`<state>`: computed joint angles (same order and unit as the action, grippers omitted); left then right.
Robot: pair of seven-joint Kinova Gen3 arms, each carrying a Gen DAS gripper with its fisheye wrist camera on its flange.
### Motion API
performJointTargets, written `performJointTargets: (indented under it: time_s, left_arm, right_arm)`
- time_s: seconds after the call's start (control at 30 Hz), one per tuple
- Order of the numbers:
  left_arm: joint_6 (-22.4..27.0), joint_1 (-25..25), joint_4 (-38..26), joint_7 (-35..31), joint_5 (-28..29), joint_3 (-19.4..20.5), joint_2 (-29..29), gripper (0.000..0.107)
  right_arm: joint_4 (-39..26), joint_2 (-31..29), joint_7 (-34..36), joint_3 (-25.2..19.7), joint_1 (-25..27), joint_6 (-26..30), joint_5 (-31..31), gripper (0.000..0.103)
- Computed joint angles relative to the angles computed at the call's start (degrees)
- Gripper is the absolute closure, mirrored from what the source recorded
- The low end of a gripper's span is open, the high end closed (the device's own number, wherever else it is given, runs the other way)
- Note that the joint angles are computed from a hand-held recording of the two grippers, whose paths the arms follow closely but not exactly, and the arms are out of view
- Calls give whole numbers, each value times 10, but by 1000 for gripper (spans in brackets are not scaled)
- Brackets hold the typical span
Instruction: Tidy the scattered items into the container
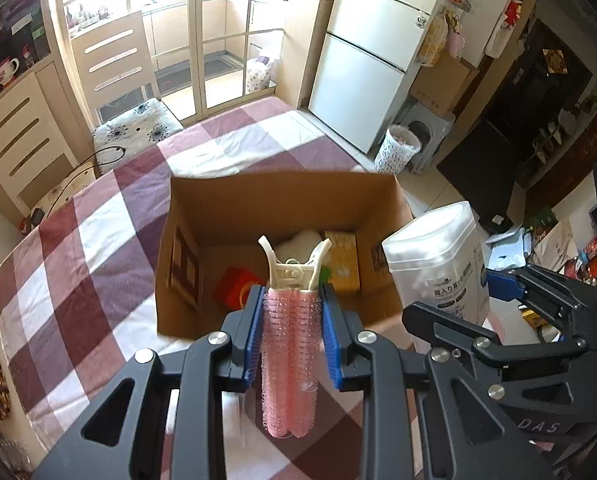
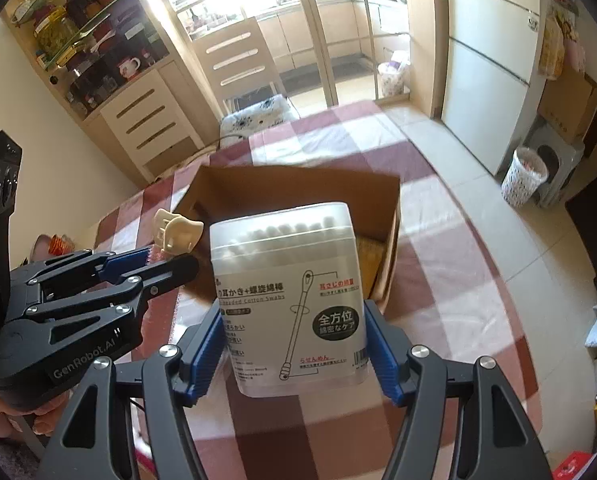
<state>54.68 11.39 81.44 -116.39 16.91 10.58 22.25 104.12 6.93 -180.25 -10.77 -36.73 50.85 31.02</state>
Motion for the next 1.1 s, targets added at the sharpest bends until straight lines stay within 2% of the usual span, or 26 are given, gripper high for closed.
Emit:
performJointTargets:
  time_s: [0.23,0.43,0.73,0.8,0.93,1.1]
  left_arm:
    - [72,23,-146,45,-28,-7,96,80]
    - [110,37,-223,82,-49,-15,163,80]
    - [80,36,-193,89,-72,-22,184,80]
    - [56,43,-173,86,-87,-28,177,80]
    - [27,50,-149,82,-111,-32,167,80]
    - [-10,64,-116,83,-136,-35,150,80]
  right_arm:
    - [-37,29,65,29,37,-7,-8,37]
    - [-61,69,122,50,60,-20,-40,37]
    - [-64,114,168,70,63,-58,-91,37]
    - [-65,122,178,72,62,-64,-100,37]
    - [-69,134,194,78,58,-68,-113,37]
    - [-84,148,201,87,38,-38,-101,36]
